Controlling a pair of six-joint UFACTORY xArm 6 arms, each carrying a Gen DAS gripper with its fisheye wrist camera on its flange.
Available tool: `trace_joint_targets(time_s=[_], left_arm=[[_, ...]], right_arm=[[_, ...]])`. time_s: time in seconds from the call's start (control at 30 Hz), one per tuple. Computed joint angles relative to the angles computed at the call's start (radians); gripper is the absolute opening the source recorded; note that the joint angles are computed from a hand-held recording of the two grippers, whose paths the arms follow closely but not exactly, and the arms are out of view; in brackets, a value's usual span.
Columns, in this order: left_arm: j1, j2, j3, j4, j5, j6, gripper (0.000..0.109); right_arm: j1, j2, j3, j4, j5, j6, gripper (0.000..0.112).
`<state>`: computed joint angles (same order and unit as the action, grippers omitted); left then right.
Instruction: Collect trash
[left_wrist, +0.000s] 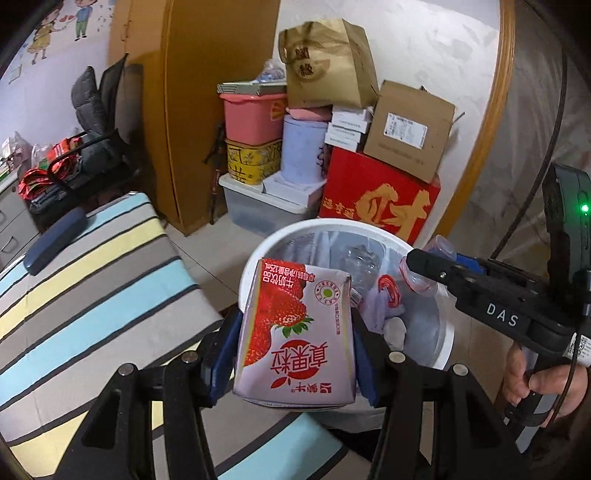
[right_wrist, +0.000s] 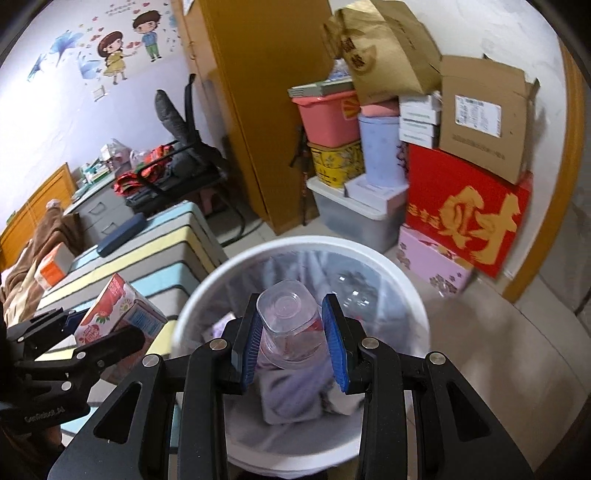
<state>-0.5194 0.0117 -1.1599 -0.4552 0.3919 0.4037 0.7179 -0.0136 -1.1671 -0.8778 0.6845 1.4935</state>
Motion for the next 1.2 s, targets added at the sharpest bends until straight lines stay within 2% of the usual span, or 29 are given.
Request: trace_joint_targets(time_s=[0.23, 0.3, 0.43, 0.47, 0.5, 0.57, 1.0, 1.2], left_arm=[[-0.032, 0.052, -0.039, 0.027, 0.011, -0.041, 0.059], [-0.038, 0.057, -0.042, 0.039, 0.014, -0.048, 0.068], [-0.042, 0.057, -0.039, 0.051, 0.011, -0.055, 0.072], [-0.042, 0.055, -0.036, 0.05, 0.009, -0.056, 0.075], [-0.04, 0.051, -0.032, 0.049, 0.006, -0.058, 0.076], [-0.037, 0.046, -0.027, 0.049, 0.004, -0.065, 0.076], [-0.02, -0.078, 0.1, 0.105, -0.076, -0.134, 0.079], [-0.012, -0.185, 0.222, 0.199, -0.142, -0.24, 0.079]], right_arm=[[-0.01, -0.019, 0.04, 0.047, 0.043, -0.03, 0.034], [-0.021, -0.025, 0.056, 0.067, 0.021, -0.046, 0.034], [-0.027, -0.029, 0.064, 0.079, 0.034, -0.045, 0.037], [-0.028, -0.031, 0.065, 0.084, 0.036, -0.044, 0.043], [-0.029, -0.035, 0.07, 0.085, 0.029, -0.038, 0.056], [-0.029, -0.041, 0.077, 0.074, 0.013, -0.022, 0.065], [0.042, -0.051, 0.053, -0.01, 0.079, 0.06, 0.065], [0.106, -0.069, 0.059, -0.081, 0.108, 0.153, 0.065]])
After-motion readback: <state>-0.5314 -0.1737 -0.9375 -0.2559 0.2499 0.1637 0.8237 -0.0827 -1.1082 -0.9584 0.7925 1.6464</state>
